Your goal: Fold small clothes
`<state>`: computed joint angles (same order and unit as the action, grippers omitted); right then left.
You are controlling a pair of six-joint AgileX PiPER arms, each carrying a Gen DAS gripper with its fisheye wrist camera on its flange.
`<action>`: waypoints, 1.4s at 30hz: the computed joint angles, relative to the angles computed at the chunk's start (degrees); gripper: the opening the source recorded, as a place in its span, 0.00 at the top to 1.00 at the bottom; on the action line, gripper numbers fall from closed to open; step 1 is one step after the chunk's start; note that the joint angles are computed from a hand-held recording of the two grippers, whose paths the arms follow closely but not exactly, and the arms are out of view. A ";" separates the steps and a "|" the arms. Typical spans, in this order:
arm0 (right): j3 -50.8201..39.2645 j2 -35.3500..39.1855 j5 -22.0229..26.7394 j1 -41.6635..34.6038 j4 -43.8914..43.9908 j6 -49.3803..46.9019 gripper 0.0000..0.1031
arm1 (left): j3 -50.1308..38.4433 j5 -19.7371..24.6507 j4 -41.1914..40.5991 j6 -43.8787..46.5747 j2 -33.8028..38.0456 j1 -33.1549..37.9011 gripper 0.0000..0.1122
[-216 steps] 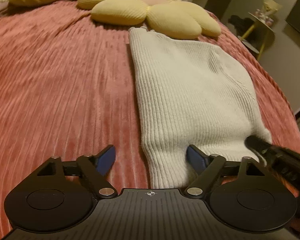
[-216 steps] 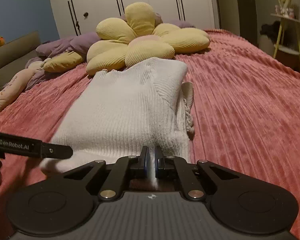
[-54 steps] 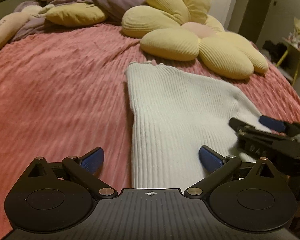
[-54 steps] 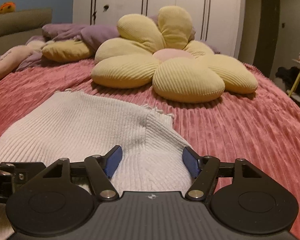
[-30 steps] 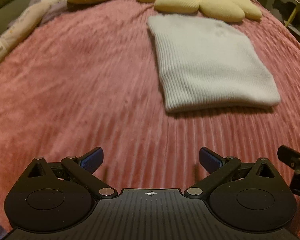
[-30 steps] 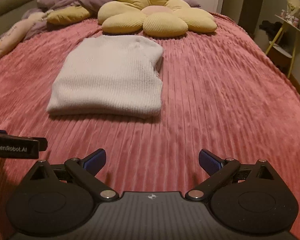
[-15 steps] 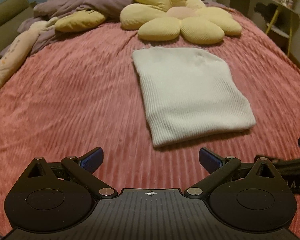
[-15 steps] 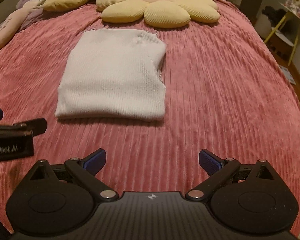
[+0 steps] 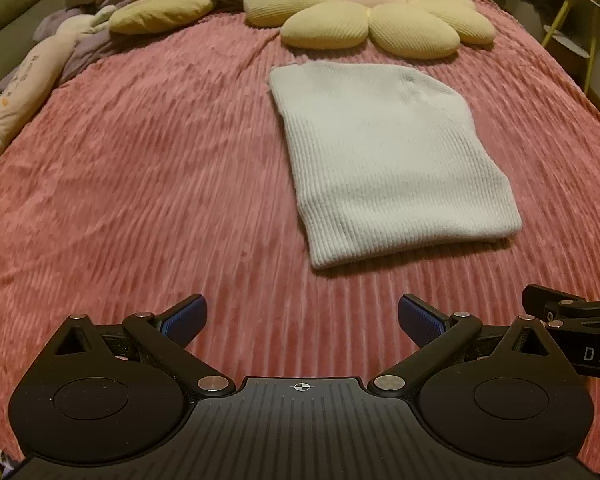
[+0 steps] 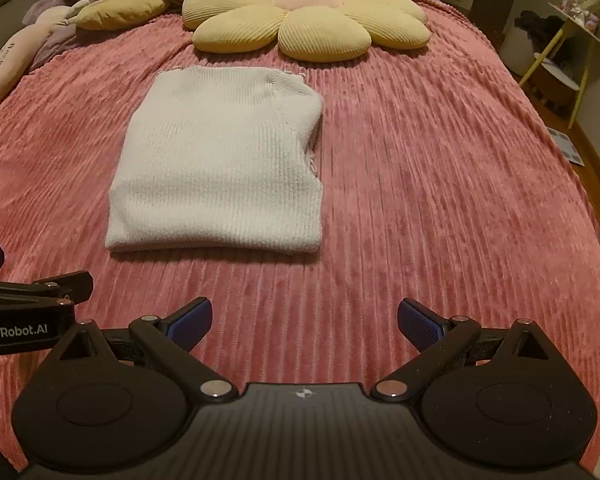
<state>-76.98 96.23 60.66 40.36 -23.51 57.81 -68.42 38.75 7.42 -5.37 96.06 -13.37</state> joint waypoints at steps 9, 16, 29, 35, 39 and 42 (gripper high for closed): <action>-0.32 -0.26 0.54 0.47 -0.46 0.53 0.04 | -0.39 0.80 -1.27 0.59 -0.41 0.30 0.08; -0.70 -0.28 0.99 0.57 -0.49 0.35 0.04 | -1.05 1.44 -1.14 0.41 -0.07 -0.21 0.08; -1.32 0.09 1.39 0.40 -0.23 -0.37 0.04 | -1.40 1.99 -1.46 0.41 0.01 0.00 0.08; -1.05 -0.04 1.09 0.27 0.00 -0.22 0.04 | -1.63 2.17 -1.71 0.61 0.20 0.06 0.08; -0.86 -0.21 0.87 0.04 0.13 -0.27 0.04 | -1.78 2.32 -2.00 0.73 0.29 0.15 0.08; -0.94 -0.18 0.87 0.05 0.10 -0.16 0.04 | -1.81 2.32 -2.03 0.83 0.31 0.18 0.08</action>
<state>-77.92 96.05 61.53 40.41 -23.42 57.66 -70.24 41.06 5.38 -4.54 96.38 -13.18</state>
